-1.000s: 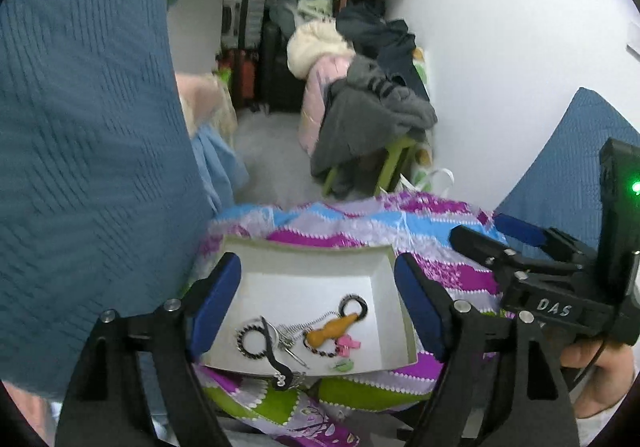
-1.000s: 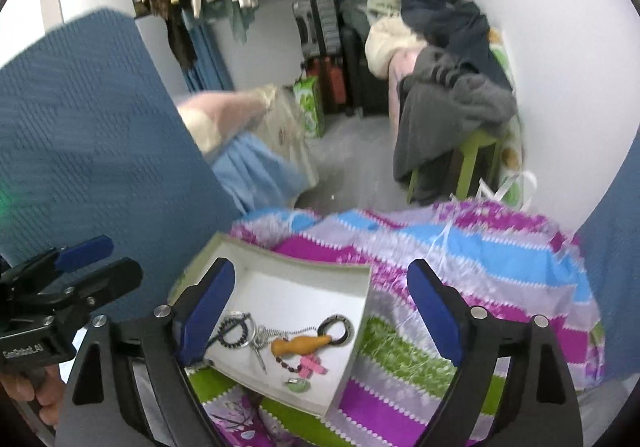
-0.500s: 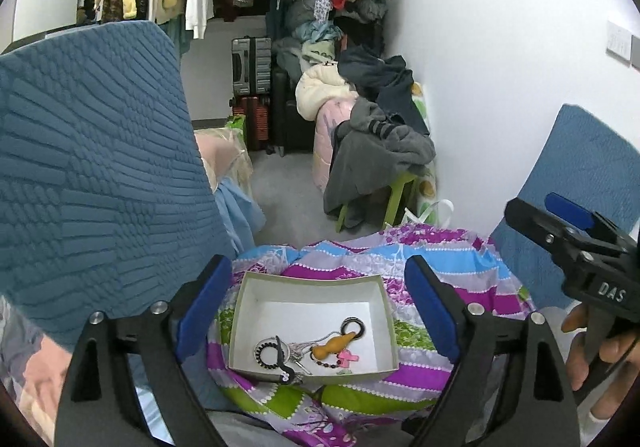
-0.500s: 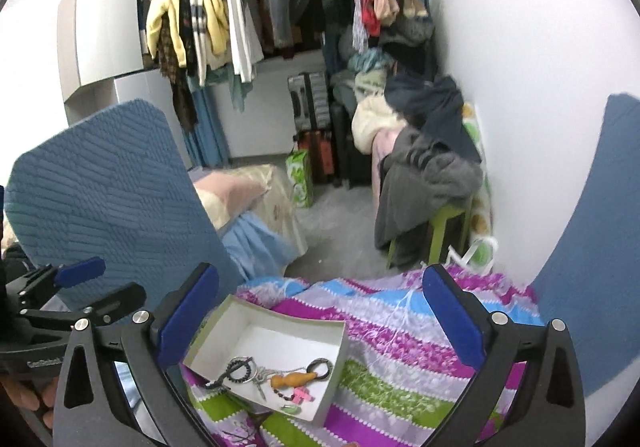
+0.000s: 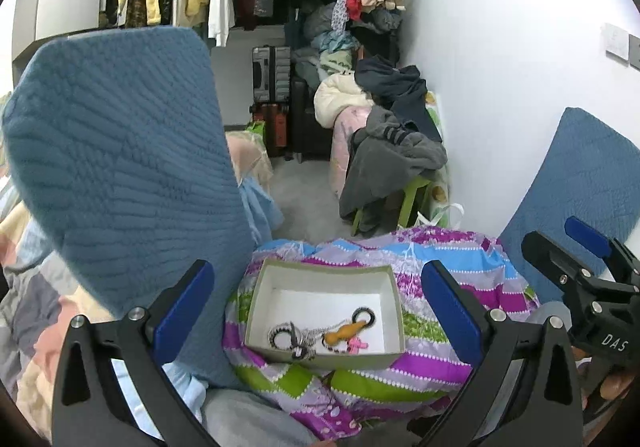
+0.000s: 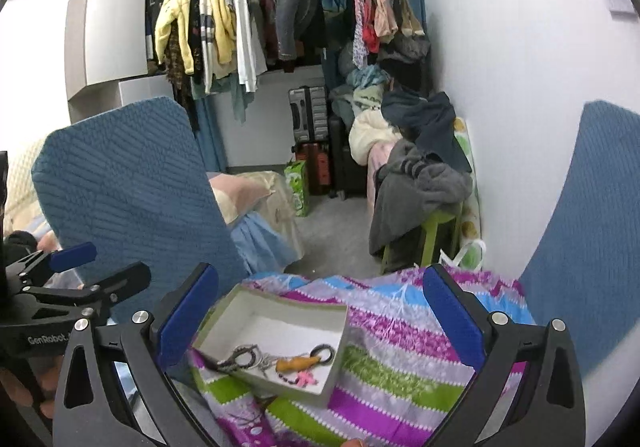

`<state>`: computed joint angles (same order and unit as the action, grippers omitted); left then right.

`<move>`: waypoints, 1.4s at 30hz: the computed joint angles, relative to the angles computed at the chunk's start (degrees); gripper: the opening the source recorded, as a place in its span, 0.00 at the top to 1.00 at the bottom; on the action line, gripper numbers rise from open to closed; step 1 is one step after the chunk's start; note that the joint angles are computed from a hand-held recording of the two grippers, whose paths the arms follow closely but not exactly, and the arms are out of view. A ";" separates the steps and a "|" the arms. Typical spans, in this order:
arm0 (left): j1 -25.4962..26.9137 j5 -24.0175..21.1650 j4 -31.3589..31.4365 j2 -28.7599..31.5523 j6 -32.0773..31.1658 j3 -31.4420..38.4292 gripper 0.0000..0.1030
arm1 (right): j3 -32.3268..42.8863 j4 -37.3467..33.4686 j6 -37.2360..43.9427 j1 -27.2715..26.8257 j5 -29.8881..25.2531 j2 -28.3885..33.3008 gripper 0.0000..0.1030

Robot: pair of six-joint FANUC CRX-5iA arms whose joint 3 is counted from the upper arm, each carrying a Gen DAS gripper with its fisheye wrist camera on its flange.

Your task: Organize jewelry

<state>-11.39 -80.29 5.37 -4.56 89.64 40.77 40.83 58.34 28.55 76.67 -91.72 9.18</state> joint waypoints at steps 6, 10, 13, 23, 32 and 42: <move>-0.41 -0.89 -2.01 -2.78 1.03 -2.36 0.00 | -3.20 -1.04 -2.54 2.19 -2.69 -1.42 0.00; -1.48 -0.83 -3.11 -3.77 1.74 -4.96 0.00 | -7.33 -2.85 -4.72 2.78 -3.20 -3.42 0.00; -1.81 0.04 -2.40 -4.80 2.06 -7.84 0.00 | -10.97 -5.18 -7.54 2.97 -2.66 -5.60 0.00; -1.56 -0.26 -1.56 -5.48 1.80 -11.58 0.00 | -15.61 -7.80 -10.89 2.70 -2.84 -7.74 0.00; -2.64 -0.92 -3.63 -4.96 2.06 -11.17 0.00 | -15.70 -9.10 -10.99 2.32 -3.50 -7.76 0.00; -4.11 -1.27 -6.21 -5.79 2.58 -12.16 0.00 | -15.82 -10.57 -10.82 2.73 -3.17 -8.06 0.00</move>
